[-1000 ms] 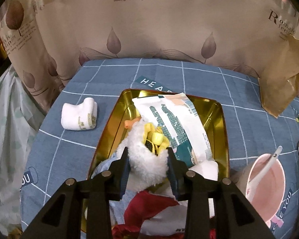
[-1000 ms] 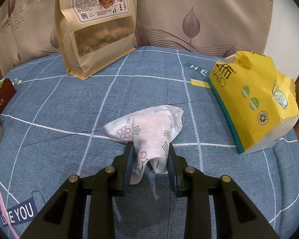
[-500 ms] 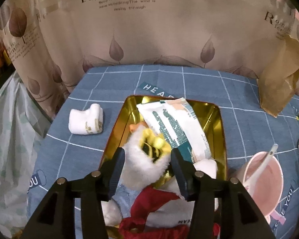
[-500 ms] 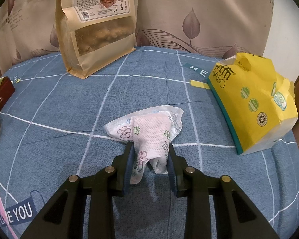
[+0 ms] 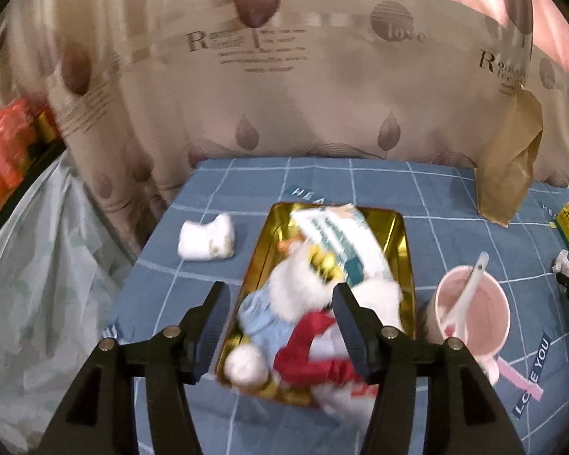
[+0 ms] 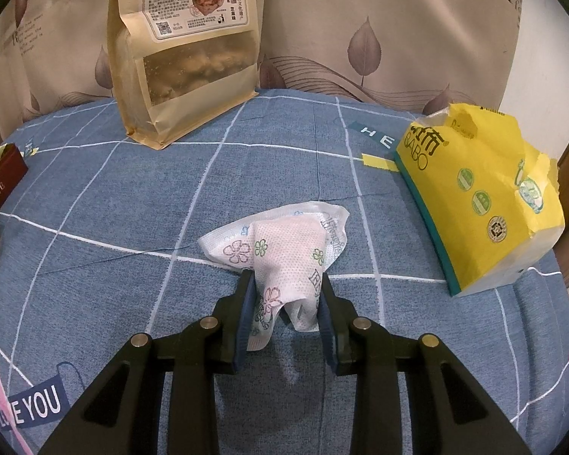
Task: Organize soft objects
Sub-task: 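Carry the pink floral wipes packet into the tin and open the right gripper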
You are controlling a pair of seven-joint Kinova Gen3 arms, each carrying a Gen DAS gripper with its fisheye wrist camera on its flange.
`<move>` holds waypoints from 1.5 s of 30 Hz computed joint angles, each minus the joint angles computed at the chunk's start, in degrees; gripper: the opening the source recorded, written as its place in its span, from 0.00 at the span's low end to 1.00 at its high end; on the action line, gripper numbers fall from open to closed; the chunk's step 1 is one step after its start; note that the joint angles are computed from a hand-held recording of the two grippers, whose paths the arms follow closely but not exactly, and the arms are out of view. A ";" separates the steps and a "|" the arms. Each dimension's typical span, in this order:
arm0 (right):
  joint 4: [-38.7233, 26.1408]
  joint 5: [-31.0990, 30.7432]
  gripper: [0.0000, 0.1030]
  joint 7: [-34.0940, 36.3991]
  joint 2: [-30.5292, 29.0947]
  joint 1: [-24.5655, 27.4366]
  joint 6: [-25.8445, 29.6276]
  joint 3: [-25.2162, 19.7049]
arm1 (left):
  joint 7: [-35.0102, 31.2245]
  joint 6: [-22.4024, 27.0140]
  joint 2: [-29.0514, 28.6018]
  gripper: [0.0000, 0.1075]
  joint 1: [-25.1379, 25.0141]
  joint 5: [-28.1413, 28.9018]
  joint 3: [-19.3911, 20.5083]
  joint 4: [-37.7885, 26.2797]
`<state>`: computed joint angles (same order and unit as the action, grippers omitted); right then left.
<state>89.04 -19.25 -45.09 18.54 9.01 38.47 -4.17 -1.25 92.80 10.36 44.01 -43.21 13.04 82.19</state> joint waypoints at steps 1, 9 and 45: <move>0.29 0.50 0.27 -0.19 -0.19 -0.40 -0.44 0.14 | 1.31 0.55 -0.18 0.54 0.50 0.29 0.17 0.47; -0.75 2.27 0.21 -3.67 -1.10 -2.36 1.47 0.85 | 12.40 3.95 -0.54 0.54 3.54 2.03 2.11 4.45; -8.05 4.13 0.21 -15.63 -3.98 -33.80 17.04 -7.48 | 20.53 8.20 -3.69 0.55 2.35 4.20 4.61 9.49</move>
<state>80.99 -15.12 -60.72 14.56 -24.79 55.51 -11.65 19.28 101.00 6.66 46.36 -39.01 17.66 91.68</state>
